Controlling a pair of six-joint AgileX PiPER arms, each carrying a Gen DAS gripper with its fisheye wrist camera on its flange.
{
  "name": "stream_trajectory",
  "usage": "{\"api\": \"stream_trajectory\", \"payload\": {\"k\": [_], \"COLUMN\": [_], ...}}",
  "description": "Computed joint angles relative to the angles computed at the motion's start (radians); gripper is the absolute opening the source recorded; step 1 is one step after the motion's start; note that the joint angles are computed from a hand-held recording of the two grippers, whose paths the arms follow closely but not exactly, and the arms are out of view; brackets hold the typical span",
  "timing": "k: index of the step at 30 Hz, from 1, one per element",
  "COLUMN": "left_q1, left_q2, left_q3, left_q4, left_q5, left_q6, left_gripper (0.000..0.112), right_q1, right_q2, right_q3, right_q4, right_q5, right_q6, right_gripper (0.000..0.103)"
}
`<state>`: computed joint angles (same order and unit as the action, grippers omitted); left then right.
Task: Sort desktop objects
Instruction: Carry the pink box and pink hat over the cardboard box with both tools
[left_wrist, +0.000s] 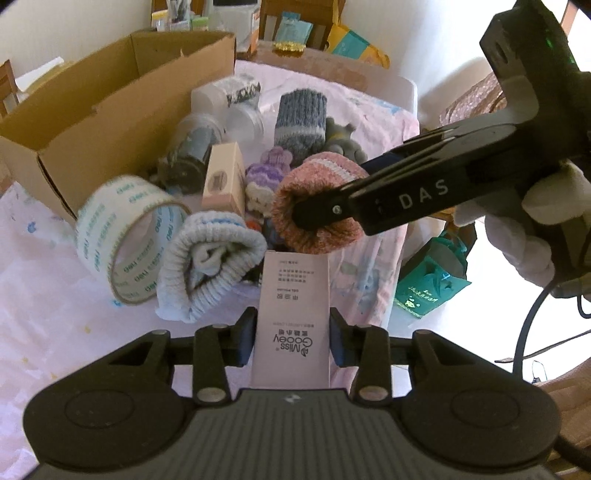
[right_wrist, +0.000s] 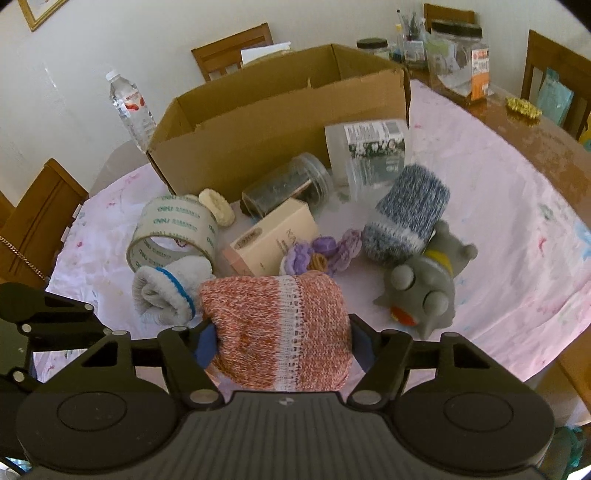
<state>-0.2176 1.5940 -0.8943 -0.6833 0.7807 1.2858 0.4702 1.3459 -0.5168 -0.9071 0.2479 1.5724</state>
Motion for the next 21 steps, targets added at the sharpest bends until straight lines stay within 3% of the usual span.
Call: {"api": "stream_trajectory", "payload": {"k": [8, 21], "left_q1": [0.006, 0.009], "left_q2": [-0.031, -0.073], "left_q3": [-0.029, -0.036], "left_q4": [0.014, 0.039], "left_q5": [0.022, 0.054], "left_q6": [-0.008, -0.026], "left_gripper": [0.039, 0.039], "right_q1": [-0.029, -0.037], "right_q2": [-0.018, -0.050], "right_q3": [-0.057, -0.121], "right_q4": [0.203, 0.308], "right_q5": [0.056, 0.153], "right_q6": [-0.244, -0.409], "right_gripper": [0.074, 0.074]}}
